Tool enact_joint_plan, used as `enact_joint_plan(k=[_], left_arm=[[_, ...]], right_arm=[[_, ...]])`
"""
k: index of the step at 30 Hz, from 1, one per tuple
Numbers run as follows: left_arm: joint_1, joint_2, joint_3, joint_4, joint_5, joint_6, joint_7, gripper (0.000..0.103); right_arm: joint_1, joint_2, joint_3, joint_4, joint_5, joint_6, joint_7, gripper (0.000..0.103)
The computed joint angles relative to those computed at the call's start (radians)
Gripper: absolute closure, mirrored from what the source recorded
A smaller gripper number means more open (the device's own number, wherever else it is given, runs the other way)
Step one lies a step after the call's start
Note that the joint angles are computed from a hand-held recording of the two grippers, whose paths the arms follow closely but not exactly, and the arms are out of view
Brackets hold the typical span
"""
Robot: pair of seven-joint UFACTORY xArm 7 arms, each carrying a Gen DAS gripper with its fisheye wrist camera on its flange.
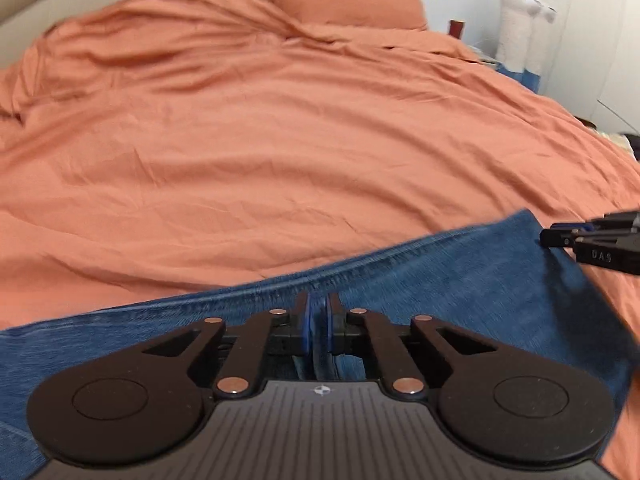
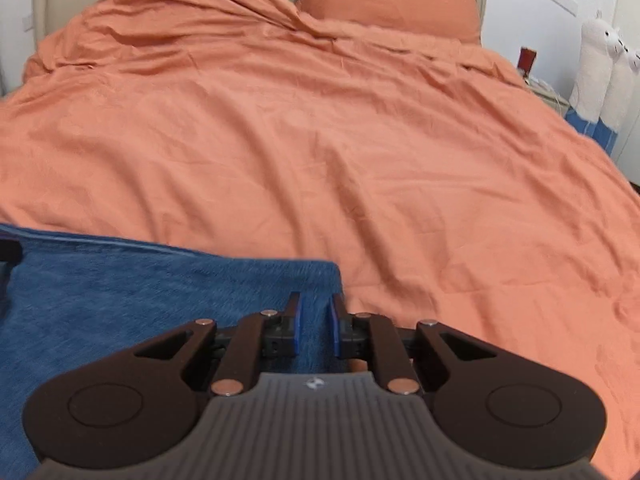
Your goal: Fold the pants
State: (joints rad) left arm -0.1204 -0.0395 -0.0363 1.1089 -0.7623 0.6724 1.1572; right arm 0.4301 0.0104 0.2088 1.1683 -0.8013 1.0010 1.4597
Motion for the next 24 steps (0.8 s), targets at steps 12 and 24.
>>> enact_joint_plan(k=[12, 24], left_arm=[[-0.016, -0.292, 0.096, -0.244, 0.062, 0.163, 0.094, 0.096], [-0.030, -0.279, 0.092, -0.265, 0.196, 0.117, -0.003, 0.095]], right_arm=[[0.138, -0.040, 0.117, 0.042, 0.103, 0.130, 0.022, 0.081], [0.181, -0.002, 0.106, 0.056, 0.172, 0.153, 0.038, 0.081]])
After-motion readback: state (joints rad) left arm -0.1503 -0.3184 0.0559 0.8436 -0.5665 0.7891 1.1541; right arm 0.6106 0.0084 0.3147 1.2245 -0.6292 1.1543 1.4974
